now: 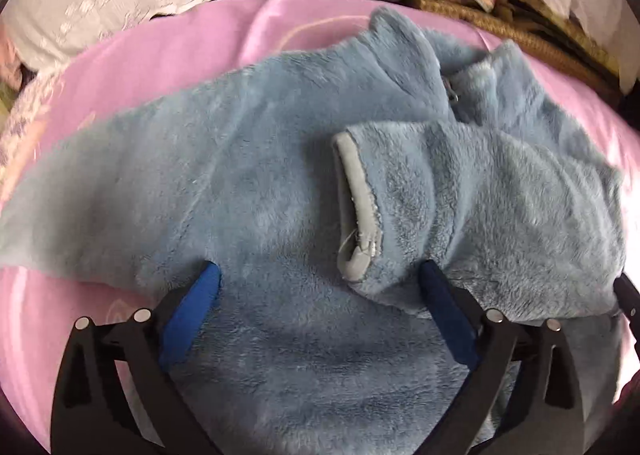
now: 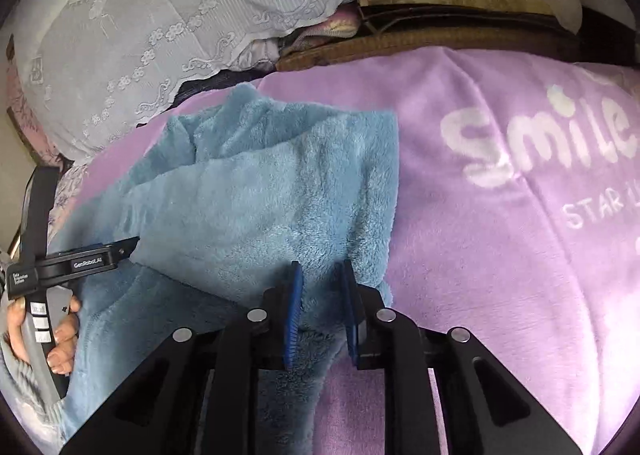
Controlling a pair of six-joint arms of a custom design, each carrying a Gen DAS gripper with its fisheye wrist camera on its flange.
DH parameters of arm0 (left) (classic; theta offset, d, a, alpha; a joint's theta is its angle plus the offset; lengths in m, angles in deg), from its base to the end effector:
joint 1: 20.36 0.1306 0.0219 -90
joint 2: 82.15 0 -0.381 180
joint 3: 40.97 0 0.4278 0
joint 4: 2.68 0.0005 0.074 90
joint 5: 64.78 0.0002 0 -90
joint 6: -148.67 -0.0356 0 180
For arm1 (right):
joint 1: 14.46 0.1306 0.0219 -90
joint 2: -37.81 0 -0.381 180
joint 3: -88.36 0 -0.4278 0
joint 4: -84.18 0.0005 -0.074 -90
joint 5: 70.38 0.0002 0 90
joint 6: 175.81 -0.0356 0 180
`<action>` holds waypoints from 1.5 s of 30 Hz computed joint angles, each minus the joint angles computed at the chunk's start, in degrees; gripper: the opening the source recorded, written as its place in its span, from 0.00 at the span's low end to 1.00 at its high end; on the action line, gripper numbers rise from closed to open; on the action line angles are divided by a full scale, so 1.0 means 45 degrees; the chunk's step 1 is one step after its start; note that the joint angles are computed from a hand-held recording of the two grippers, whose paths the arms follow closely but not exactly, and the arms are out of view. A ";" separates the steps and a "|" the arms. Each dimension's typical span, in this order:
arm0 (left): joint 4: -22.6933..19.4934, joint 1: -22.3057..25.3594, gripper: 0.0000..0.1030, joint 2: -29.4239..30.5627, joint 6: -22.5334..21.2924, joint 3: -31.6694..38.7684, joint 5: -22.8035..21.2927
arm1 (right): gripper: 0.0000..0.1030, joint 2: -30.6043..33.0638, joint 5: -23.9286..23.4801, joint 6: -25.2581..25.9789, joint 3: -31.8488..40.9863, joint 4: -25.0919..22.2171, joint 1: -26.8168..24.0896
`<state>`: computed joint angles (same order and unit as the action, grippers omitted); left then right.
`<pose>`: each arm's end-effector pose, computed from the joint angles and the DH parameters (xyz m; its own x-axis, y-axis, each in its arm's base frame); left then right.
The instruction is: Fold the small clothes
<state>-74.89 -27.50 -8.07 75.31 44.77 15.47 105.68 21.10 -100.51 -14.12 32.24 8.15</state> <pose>0.3875 -0.0430 0.4884 -0.8393 -0.1793 -0.5133 -0.2092 0.9779 0.0005 0.3523 0.1452 0.4814 -0.6939 -0.0142 -0.7199 -0.1971 0.9654 0.1709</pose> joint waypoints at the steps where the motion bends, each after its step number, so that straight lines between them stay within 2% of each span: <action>1: -0.0102 0.0080 0.92 -0.0105 0.0106 0.0112 0.0155 | 0.19 -0.0153 0.0256 -0.0084 0.0047 0.0016 0.0101; 5: 0.0426 0.0100 0.89 -0.0426 0.0329 0.0373 0.0539 | 0.21 -0.0133 0.0667 0.0522 0.0516 0.0609 0.0801; 7: 0.0524 -0.0124 0.89 -0.0257 0.0572 0.0781 0.1353 | 0.21 0.0668 0.0448 0.0546 0.1216 0.0356 0.1135; 9: 0.0471 -0.0654 0.89 0.0134 0.0391 0.1209 0.1955 | 0.21 0.1640 0.0144 0.0265 0.1893 0.0242 0.1282; 12: 0.0496 -0.1321 0.89 0.0917 -0.0248 0.1600 0.2038 | 0.18 0.2278 -0.1294 -0.0652 0.1992 -0.0242 0.0826; 13: -0.0011 -0.1533 0.89 0.1526 -0.0461 0.1842 0.1404 | 0.17 0.2219 -0.1831 -0.0828 0.1809 -0.0136 0.0516; 14: -0.0307 -0.1590 0.90 0.1772 -0.0260 0.1817 0.0936 | 0.13 0.2076 -0.2637 -0.1004 0.1625 0.0016 0.0144; 16: 0.0325 -0.1065 0.91 0.1496 -0.0345 0.1290 0.2008 | 0.10 0.1918 -0.3749 -0.1546 0.1393 0.0206 -0.0528; 18: 0.0381 -0.0795 0.91 0.1212 -0.0463 0.1135 0.1922 | 0.11 0.1549 -0.4595 -0.1903 0.1033 0.0406 -0.1434; 20: 0.0415 -0.0293 0.84 0.0816 -0.0958 0.0862 0.2669 | 0.08 0.1432 -0.6425 -0.2491 0.0588 0.0860 -0.2337; 21: 0.0454 -0.0044 0.81 0.0522 -0.1159 0.0671 0.2961 | 0.08 0.1287 -0.6994 -0.3064 0.0337 0.1139 -0.2665; 22: 0.0477 0.0047 0.81 0.0295 -0.1146 0.0534 0.2854 | 0.11 0.0995 -0.6692 -0.3508 0.0180 0.1261 -0.2727; 23: 0.0425 0.0037 0.86 -0.0012 -0.0928 0.0361 0.1975 | 0.16 0.0791 -0.5967 -0.3408 0.0153 0.1341 -0.2507; 24: 0.0489 0.0166 0.87 -0.0204 -0.0875 0.0267 0.1199 | 0.21 0.0533 -0.5238 -0.2984 0.0172 0.1431 -0.2138; 25: 0.0672 0.0405 0.87 -0.0615 -0.1025 0.0020 0.1031 | 0.26 0.0225 -0.4754 -0.2405 0.0178 0.1519 -0.1746; 27: 0.0789 0.1232 0.88 -0.1247 -0.1292 -0.0405 0.1770 | 0.53 -0.0038 -0.4537 -0.1824 0.0106 0.1511 -0.1207; 28: 0.0683 0.1862 0.88 -0.1590 -0.1203 -0.0668 0.1916 | 0.58 0.0002 -0.4157 -0.1541 0.0096 0.1146 -0.0880; 30: 0.0539 0.2793 0.88 -0.1826 -0.1107 -0.0923 0.2145 | 0.58 0.0422 -0.3156 -0.0816 0.0046 0.0450 -0.0406; 31: 0.0387 0.3619 0.88 -0.2021 -0.1087 -0.1111 0.2594 | 0.57 0.0125 -0.2384 -0.0452 -0.0316 0.0927 -0.0132; 32: 0.0197 0.4388 0.88 -0.2189 -0.1023 -0.1224 0.3096 | 0.56 0.0053 -0.1893 -0.0396 -0.0248 0.0878 0.0074; 33: 0.0079 0.5431 0.88 -0.2368 -0.0944 -0.1370 0.3881 | 0.57 -0.0094 -0.1510 -0.0475 -0.0192 0.0855 0.0227; 35: 0.0011 0.6875 0.88 -0.2505 -0.0992 -0.1450 0.5020 | 0.58 -0.0943 -0.1126 -0.0747 -0.0643 0.1383 0.0375; 38: -0.0014 0.9135 0.88 -0.2216 -0.0744 -0.1309 0.6029 | 0.62 -0.2176 -0.0372 -0.1143 -0.1634 0.1674 0.0521; 40: 0.0226 1.0135 0.88 -0.1954 -0.0364 -0.1388 0.6707 | 0.62 -0.2832 -0.0469 -0.1569 -0.2220 0.1526 0.0179; 42: 0.0443 1.1069 0.87 -0.1619 0.0088 -0.1528 0.8022 | 0.62 -0.2770 -0.1421 -0.2492 -0.2365 0.1489 -0.0582; 44: 0.0791 1.1345 0.87 -0.1463 0.0464 -0.1537 0.8426 | 0.62 -0.2785 -0.2624 -0.3276 -0.2695 0.1602 -0.1343; 45: 0.0942 1.1320 0.87 -0.1421 0.0520 -0.1513 0.8296 | 0.63 -0.2744 -0.2855 -0.3394 -0.2754 0.1695 -0.1473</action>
<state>-70.65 23.44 -14.46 77.65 37.96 52.81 93.33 8.25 -115.78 -26.51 39.87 1.52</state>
